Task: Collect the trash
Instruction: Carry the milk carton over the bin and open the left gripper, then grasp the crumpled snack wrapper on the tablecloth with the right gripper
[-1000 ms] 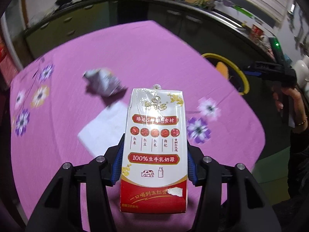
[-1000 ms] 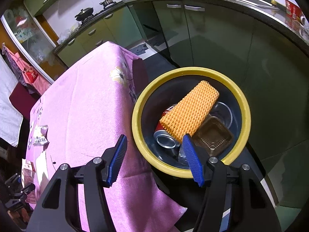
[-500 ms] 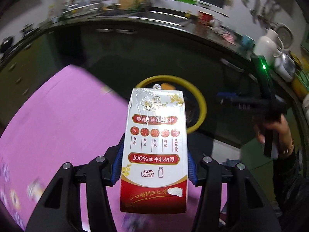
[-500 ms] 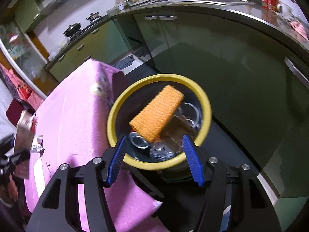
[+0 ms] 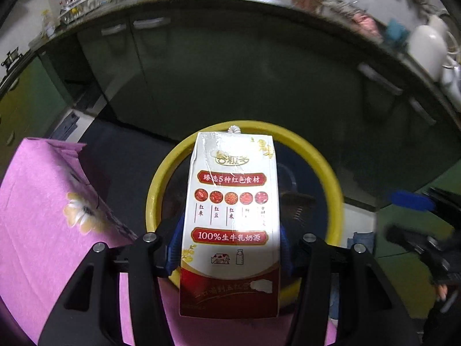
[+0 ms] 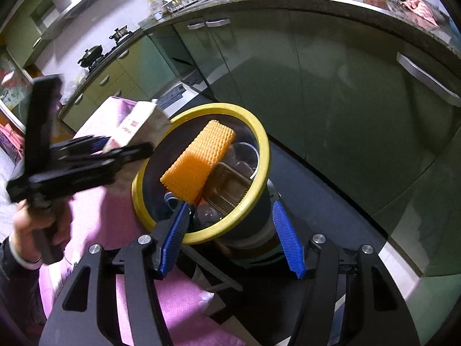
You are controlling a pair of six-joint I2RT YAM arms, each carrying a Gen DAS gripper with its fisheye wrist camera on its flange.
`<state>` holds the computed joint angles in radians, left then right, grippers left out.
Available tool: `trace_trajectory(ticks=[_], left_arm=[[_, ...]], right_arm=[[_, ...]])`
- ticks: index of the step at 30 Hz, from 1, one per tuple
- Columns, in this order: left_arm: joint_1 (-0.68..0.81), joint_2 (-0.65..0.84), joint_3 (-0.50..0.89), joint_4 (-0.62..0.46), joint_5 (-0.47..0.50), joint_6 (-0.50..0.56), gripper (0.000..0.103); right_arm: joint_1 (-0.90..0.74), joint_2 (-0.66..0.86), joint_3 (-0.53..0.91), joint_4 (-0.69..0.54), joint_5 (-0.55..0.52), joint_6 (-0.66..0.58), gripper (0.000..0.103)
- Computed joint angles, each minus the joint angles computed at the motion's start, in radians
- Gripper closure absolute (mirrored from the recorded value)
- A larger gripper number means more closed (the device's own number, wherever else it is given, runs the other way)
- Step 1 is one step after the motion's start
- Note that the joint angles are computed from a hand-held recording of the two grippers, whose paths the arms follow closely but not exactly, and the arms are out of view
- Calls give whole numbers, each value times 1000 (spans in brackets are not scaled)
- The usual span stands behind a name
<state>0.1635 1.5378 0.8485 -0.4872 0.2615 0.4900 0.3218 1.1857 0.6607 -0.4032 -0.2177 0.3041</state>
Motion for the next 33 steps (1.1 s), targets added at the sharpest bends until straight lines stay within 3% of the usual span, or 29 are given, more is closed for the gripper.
trace_trajectory(ticks=[2, 7, 11, 15, 18, 20, 21, 25, 26, 30, 33], left_arm=[[-5, 45, 24, -4, -8, -13, 30], [46, 19, 21, -33, 28, 7, 28], [205, -156, 2, -185, 175, 143, 28], [497, -287, 51, -448, 374, 396, 23], [852, -262, 149, -719, 531, 745, 21], [1034, -200, 211, -838, 576, 927, 18], [1131, -145, 252, -891, 596, 1022, 18], [1379, 45, 400, -944, 668, 1184, 15], [1428, 109, 452, -938, 698, 1187, 13], [1527, 290, 629, -785, 785, 979, 11], [1561, 391, 694, -514, 834, 685, 10]], right_arm=[[0, 1, 1, -5, 0, -5, 42], [26, -18, 7, -16, 18, 10, 38], [73, -44, 10, -37, 43, 27, 38], [136, -57, 35, -69, 97, 49, 38], [202, -51, 64, -89, 142, 76, 38], [252, -40, 85, -102, 172, 94, 38], [287, -24, 107, -108, 188, 105, 38], [445, 60, 183, -107, 240, 145, 38], [493, 96, 214, -102, 246, 152, 38], [652, 260, 363, -90, 254, 152, 37], [766, 406, 512, -72, 245, 122, 37]])
